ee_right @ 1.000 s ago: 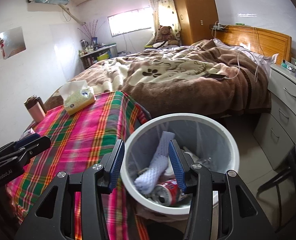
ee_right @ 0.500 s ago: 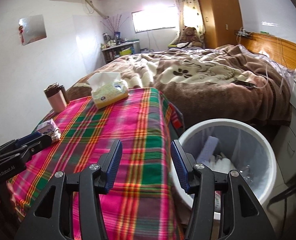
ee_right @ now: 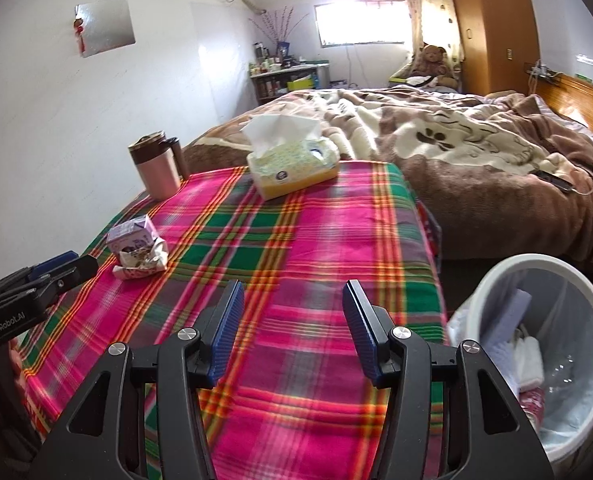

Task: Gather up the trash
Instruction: 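Move both tools back over the table items, then grasp the purple-and-white milk carton with the left tool while the right tool grasps the crumpled snack wrapper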

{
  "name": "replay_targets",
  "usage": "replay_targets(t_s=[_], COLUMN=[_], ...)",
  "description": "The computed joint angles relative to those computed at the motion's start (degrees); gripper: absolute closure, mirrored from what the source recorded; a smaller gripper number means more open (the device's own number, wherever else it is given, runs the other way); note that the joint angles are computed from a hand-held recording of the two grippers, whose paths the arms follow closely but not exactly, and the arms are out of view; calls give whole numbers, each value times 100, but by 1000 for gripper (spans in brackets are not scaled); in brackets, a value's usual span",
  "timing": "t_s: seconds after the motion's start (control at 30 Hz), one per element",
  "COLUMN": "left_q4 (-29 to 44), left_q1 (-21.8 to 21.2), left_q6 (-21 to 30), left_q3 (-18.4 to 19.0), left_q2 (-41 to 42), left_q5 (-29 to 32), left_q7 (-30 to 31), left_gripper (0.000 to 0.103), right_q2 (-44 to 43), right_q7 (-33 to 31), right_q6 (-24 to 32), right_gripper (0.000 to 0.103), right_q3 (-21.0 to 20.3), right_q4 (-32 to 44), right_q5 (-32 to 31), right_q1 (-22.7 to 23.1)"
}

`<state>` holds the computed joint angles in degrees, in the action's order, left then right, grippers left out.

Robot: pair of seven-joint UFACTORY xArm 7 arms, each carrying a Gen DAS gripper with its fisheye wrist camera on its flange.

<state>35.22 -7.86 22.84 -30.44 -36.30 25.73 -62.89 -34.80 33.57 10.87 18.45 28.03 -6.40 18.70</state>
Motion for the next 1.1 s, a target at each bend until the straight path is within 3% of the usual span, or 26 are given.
replay_targets(t_s=[0.43, 0.6, 0.83, 1.1], left_q4=[-616, -630, -440, 68], left_q1=[135, 238, 417, 409], left_q6=[-158, -305, -626, -688], left_q3=[873, 1116, 1301, 1478], left_q2=[-256, -55, 410, 1223], left_q5=[-365, -477, -565, -679], left_q7=[740, 1214, 1797, 2436], left_gripper=[49, 49, 49, 49], right_q2=[1779, 2501, 3206, 3569], right_q7=[-4, -226, -1219, -2160], right_q6=[-152, -193, -221, 21], right_gripper=[50, 50, 50, 50], right_q3=[157, -18, -315, -289], right_q4=[1168, 1687, 2243, 2652], right_q5=[-127, -52, 819, 1715], right_q1=[289, 652, 1194, 1240])
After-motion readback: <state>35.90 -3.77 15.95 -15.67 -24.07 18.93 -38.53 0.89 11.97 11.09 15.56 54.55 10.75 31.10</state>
